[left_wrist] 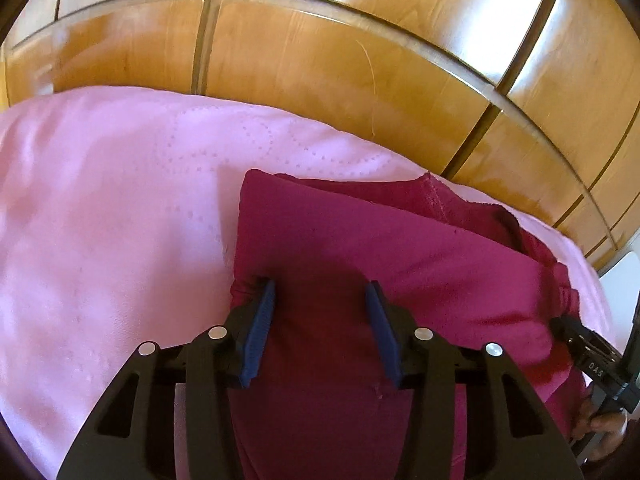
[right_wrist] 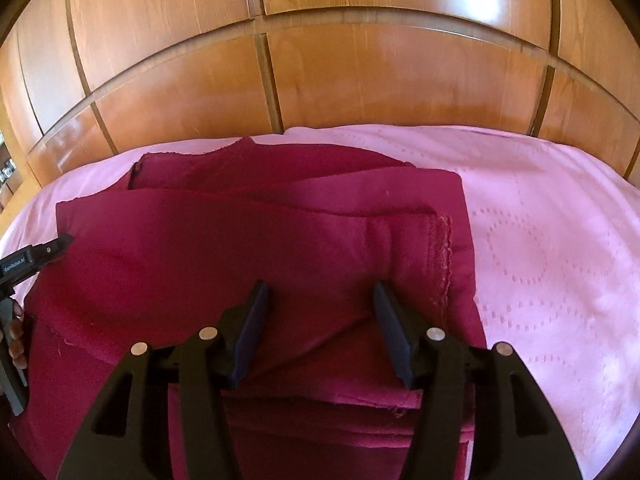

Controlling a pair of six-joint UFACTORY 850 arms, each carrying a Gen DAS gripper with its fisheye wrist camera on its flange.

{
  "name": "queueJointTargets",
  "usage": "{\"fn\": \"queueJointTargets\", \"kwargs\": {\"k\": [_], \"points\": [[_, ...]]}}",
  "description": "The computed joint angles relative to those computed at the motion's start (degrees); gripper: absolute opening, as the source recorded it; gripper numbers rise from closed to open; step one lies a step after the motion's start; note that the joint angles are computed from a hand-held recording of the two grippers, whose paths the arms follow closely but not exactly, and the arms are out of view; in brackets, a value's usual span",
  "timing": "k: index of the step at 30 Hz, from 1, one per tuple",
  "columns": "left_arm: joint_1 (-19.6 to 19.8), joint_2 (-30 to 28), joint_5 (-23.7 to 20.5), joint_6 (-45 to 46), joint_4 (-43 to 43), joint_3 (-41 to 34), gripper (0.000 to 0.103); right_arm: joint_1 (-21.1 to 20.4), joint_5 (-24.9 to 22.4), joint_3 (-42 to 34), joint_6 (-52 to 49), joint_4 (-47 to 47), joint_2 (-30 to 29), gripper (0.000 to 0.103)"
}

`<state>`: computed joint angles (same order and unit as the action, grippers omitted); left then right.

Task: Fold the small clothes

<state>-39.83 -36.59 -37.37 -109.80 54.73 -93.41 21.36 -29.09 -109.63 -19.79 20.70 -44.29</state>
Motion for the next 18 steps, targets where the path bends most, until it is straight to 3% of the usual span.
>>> {"fn": "queueJointTargets", "kwargs": {"k": [2, 4, 6, 10, 12, 18], "points": [[-1.09, -0.74, -4.47, 4.22, -2.87, -2.75, 0.048, -0.10, -0.90, -0.85, 0.21, -0.05, -0.32, 0.055], [-3.27, -0.59, -8.37, 5.18, -1.18, -3.97, 0.056, -0.38, -4.07, -2.71, 0.84, -0.08, -0.59, 0.057], [-5.26, 1.00, -8.29, 2.33, 2.96, -2.13, 0.063, -1.48, -6.70, -2.90, -0.98, 4.80, 0.20, 0.059], [-7.94, 2.68, -6.67, 0.28, 5.43, 0.49, 0.064, -5.47, -8.72, 2.65, -5.56, 18.17, 4.68, 0.053], [-8.45, 2.11, -7.18, 1.47, 4.45, 0.26, 0.064, -6.52, -9.26, 4.53, -5.49, 19.65, 5.75, 0.045], [-7.11, 1.93, -3.87, -0.03, 1.35, 1.48, 0.064, -6.72, -10.26, 4.22, -2.79, 18.36, 4.75, 0.037]]}}
